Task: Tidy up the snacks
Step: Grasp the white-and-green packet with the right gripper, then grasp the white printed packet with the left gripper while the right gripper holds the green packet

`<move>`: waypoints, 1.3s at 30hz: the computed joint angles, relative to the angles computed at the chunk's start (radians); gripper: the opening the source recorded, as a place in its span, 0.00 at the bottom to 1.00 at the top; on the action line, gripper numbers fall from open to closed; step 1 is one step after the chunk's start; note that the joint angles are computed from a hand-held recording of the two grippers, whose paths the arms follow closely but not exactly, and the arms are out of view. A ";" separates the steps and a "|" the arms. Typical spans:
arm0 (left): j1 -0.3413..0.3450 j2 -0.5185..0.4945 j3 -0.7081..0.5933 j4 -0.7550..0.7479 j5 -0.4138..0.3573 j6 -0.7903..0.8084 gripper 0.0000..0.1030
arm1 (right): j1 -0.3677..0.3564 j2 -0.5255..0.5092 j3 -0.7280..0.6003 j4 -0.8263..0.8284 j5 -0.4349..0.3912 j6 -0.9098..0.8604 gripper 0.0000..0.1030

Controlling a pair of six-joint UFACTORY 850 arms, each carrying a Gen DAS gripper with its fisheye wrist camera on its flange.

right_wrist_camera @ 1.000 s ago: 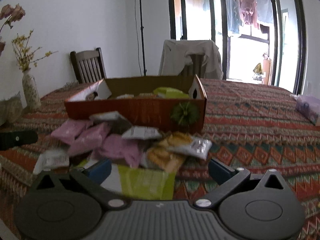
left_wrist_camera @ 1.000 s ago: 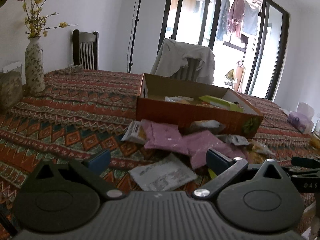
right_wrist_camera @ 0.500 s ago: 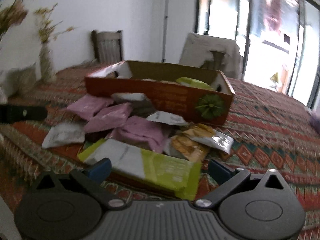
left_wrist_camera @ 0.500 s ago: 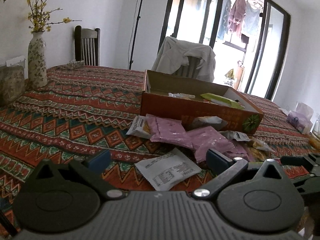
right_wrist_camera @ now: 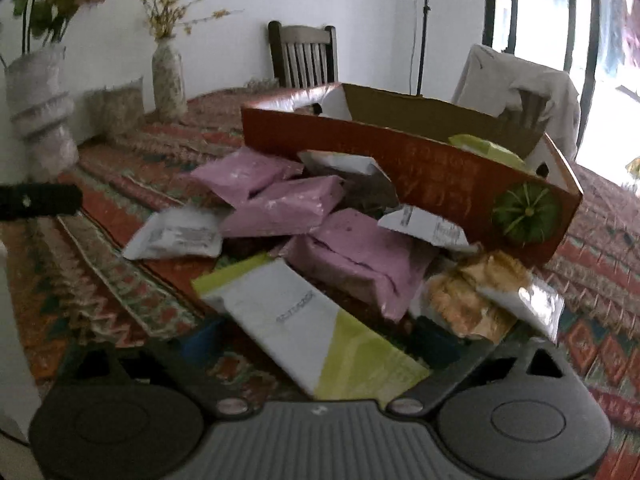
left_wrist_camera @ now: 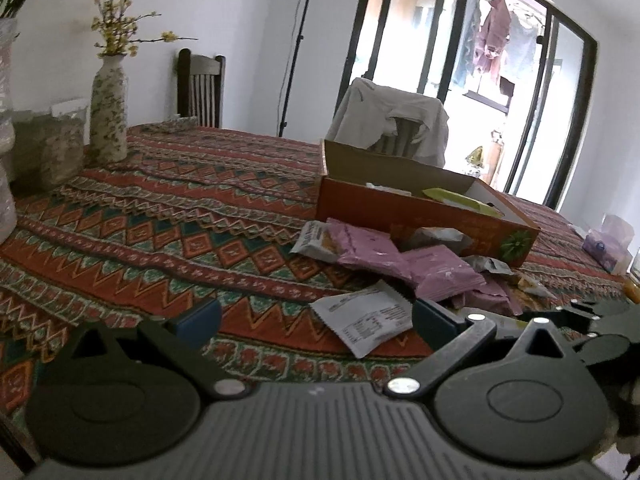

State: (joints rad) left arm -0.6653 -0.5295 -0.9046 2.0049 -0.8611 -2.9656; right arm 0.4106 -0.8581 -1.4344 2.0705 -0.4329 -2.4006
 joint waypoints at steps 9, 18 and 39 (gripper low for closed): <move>-0.001 -0.007 -0.006 0.018 0.031 -0.017 1.00 | -0.005 0.084 0.140 0.092 -0.057 -0.116 0.38; 0.005 -0.007 -0.010 -0.009 0.051 0.007 1.00 | 0.008 0.153 0.265 0.386 -0.160 -0.389 0.34; 0.079 -0.183 -0.286 -0.154 0.206 0.617 1.00 | -0.050 0.141 0.245 0.694 -0.259 -0.480 0.34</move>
